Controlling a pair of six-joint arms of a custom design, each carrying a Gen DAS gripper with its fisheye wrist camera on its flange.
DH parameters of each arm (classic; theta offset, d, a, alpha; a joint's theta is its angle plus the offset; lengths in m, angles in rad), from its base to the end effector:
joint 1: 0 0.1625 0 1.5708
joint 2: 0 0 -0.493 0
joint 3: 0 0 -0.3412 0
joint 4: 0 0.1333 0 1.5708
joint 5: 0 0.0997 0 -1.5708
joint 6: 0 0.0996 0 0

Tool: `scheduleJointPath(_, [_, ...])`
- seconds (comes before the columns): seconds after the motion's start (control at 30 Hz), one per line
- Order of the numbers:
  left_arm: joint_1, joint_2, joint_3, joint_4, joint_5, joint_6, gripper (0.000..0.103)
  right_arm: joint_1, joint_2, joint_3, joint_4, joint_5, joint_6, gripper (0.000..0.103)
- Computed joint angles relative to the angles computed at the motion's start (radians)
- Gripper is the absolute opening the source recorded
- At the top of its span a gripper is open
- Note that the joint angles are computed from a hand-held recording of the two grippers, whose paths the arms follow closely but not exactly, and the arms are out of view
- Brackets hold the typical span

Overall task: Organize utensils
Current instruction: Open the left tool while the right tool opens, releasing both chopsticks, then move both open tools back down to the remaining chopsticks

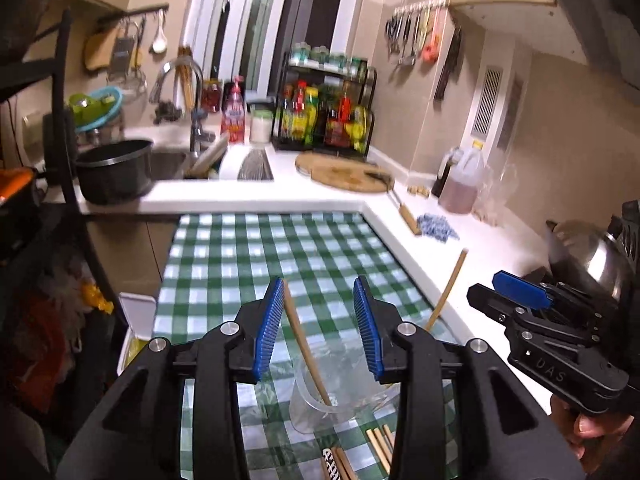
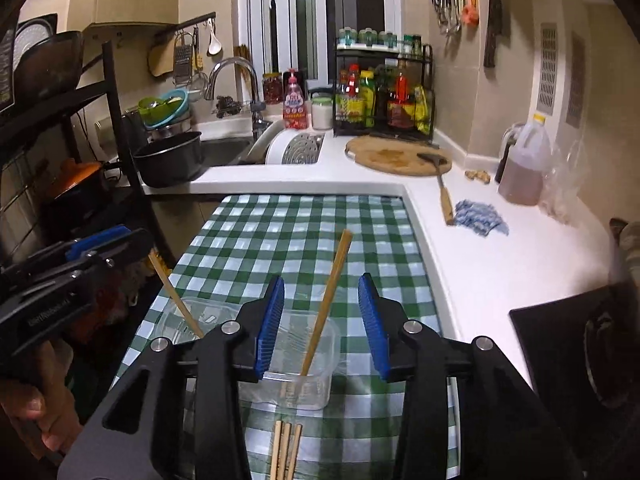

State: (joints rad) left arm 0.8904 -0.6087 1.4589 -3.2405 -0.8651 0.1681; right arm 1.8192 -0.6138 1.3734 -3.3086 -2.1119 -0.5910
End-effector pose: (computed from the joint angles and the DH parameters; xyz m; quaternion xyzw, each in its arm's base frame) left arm -0.3199 -0.7099 0.2091 0.2288 0.8411 -0.4419 0.2119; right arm 0.2705 -0.7329 0.2465 0.2320 -0.8280 0.4059 0.3097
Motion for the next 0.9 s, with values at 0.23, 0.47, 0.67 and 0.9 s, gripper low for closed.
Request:
scheduleJointPath(0.23, [-0.055, -0.047, 0.112, -0.190, 0.044, 0.068, 0.036, 0.033, -0.067, 0.146, -0.241, 0.048, -0.093, 0.040])
scheduleJointPath(0.47, [-0.087, -0.083, 0.259, -0.289, 0.107, 0.054, 0.036, 0.032, -0.152, 0.372, -0.442, 0.118, -0.114, 0.040])
scheduleJointPath(0.67, [-0.118, -0.118, 0.399, -0.337, 0.166, 0.018, 0.023, 0.000, -0.198, 0.549, -0.561, 0.155, -0.074, 0.037])
scheduleJointPath(0.9, [-0.166, -0.130, 0.582, -0.472, 0.231, -0.025, 0.015, -0.059, -0.217, 0.704, -0.628, 0.217, 0.027, 0.003])
